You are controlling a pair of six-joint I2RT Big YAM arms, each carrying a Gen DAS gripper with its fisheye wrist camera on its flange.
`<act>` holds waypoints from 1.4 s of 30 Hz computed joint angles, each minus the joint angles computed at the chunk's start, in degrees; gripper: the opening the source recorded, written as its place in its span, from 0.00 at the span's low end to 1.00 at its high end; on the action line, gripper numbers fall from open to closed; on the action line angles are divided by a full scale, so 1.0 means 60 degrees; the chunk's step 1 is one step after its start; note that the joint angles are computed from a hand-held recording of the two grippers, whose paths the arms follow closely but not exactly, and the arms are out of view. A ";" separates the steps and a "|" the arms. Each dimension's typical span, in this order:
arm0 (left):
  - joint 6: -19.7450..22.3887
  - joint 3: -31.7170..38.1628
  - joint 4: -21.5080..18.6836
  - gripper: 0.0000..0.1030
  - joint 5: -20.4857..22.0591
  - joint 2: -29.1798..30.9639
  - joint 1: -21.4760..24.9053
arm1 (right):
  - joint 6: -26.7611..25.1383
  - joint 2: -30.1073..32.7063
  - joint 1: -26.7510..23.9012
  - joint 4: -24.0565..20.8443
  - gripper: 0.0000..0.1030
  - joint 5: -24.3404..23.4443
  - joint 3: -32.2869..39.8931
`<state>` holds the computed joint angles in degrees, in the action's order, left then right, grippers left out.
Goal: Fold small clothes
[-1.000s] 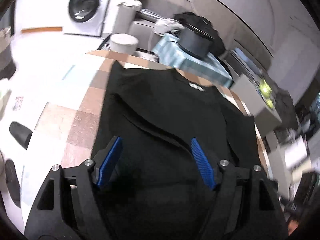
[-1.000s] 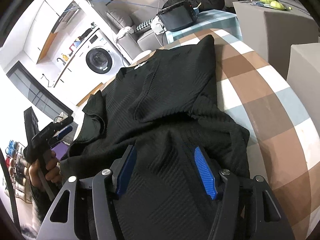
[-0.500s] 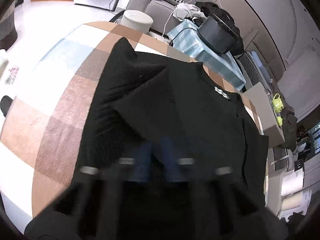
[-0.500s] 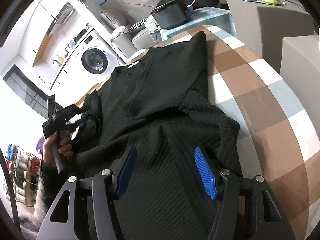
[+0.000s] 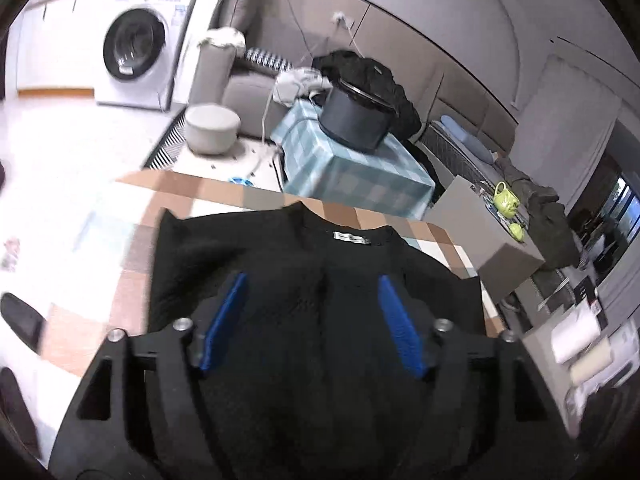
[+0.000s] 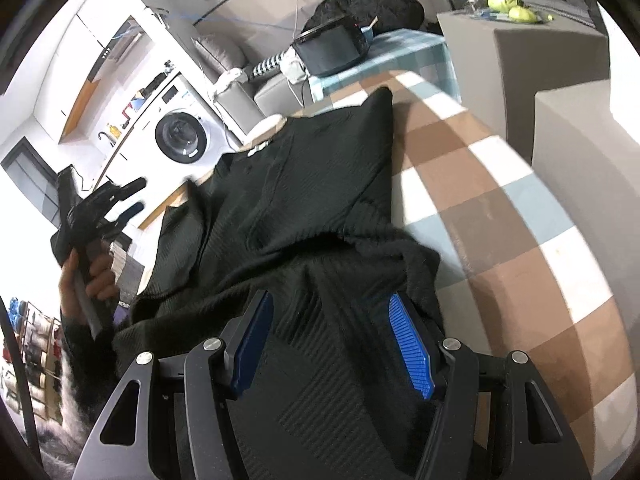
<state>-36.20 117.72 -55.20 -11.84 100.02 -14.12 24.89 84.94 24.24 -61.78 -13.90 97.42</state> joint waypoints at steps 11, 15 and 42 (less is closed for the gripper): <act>-0.1408 -0.4478 -0.1096 0.80 -0.2511 -0.4072 -0.1098 | -0.1308 -0.0437 -0.0452 -0.0655 0.71 0.0331 -0.0015; -0.2521 -0.5765 -0.1583 0.80 -0.2897 -0.5173 -0.1502 | -0.1866 -0.0402 -0.0620 -0.1090 0.74 -0.0230 -0.0299; -0.2739 -0.7796 -0.0770 0.02 -0.0993 -0.5660 -0.1205 | -0.2578 -0.0009 -0.0868 0.0191 0.08 -0.1433 -0.0778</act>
